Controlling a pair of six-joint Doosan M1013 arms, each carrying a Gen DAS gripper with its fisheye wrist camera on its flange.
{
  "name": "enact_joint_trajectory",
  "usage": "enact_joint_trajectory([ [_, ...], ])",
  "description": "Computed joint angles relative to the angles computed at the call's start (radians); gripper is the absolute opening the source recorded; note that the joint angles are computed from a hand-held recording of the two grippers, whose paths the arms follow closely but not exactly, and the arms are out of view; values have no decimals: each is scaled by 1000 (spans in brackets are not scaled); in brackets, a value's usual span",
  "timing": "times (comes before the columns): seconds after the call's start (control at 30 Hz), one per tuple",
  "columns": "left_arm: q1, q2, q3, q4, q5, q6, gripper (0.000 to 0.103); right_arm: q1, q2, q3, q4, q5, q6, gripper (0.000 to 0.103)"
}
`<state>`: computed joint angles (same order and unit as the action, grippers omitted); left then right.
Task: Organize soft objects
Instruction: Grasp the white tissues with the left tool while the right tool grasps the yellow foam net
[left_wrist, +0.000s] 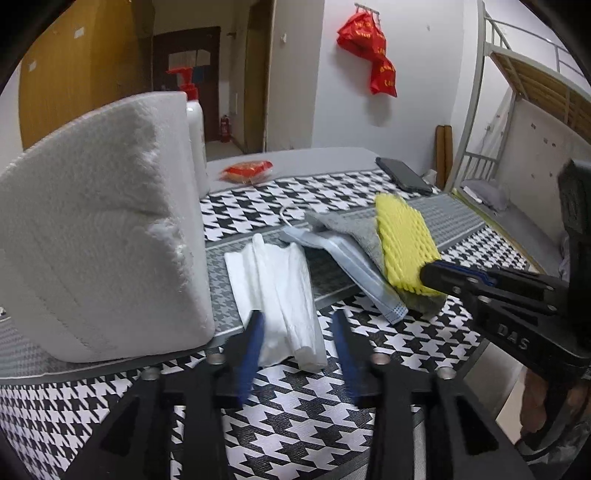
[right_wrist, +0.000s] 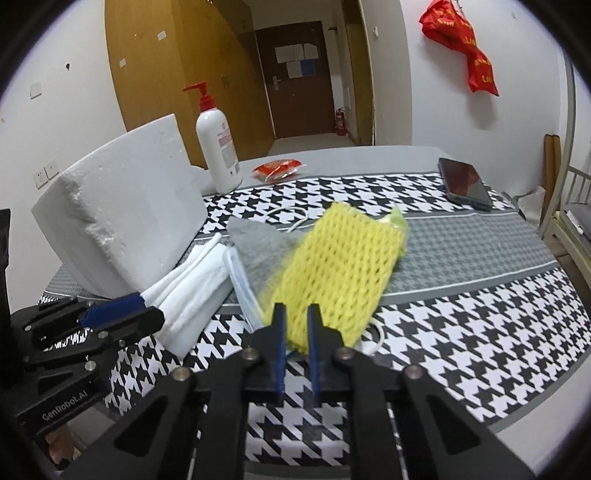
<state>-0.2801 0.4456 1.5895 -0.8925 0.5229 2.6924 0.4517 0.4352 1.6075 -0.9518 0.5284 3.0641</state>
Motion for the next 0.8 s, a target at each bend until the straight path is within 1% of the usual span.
enact_joint_trajectory([
  [0.03,1,-2,2,-9,-3,6,48,2,-4,5,-13,3,13,11],
  [0.07,1,-4,3,-15,-7,11,57,5,-11,15,-28,5,30,11],
  [0.1,1,-6,5,-17,-13,13,63,8,-19,26,-45,6,53,11],
  [0.13,0,-9,10,-31,-30,23,71,9,-25,34,-59,8,72,11],
  [0.17,-1,-10,12,-44,-43,34,76,12,-33,44,-73,12,92,11],
  [0.23,-5,-11,12,-46,-58,39,81,8,-46,59,-83,-4,131,11],
  [0.27,-8,-10,11,-36,-62,33,81,4,-53,69,-101,-23,169,12],
  [0.3,-11,-8,8,-19,-66,22,81,2,-55,72,-109,-28,177,15],
  [0.33,-15,-5,5,-5,-70,19,81,3,-54,69,-115,-16,179,21],
  [0.37,-19,-2,2,13,-75,8,81,5,-50,63,-123,4,188,43],
  [0.4,-24,1,-2,42,-82,-15,81,4,-48,59,-122,6,185,66],
  [0.43,-27,7,-10,57,-81,-29,81,1,-47,57,-121,0,183,73],
  [0.47,-29,11,-14,64,-78,-38,81,1,-46,58,-148,-2,216,75],
  [0.5,-30,15,-18,76,-77,-52,81,0,-46,59,-158,-9,223,75],
  [0.6,-32,26,-32,111,-69,-90,81,-9,-38,49,-134,-20,190,75],
  [0.63,-34,30,-38,135,-70,-115,80,-13,-35,46,-126,-22,182,75],
  [0.7,-33,33,-40,145,-62,-126,73,-21,-30,41,-106,-29,164,75],
  [0.77,-34,40,-50,174,-48,-154,64,-29,-26,37,-91,-39,155,75],
  [0.8,-35,42,-53,190,-44,-167,62,-33,-23,35,-78,-45,143,75],
])
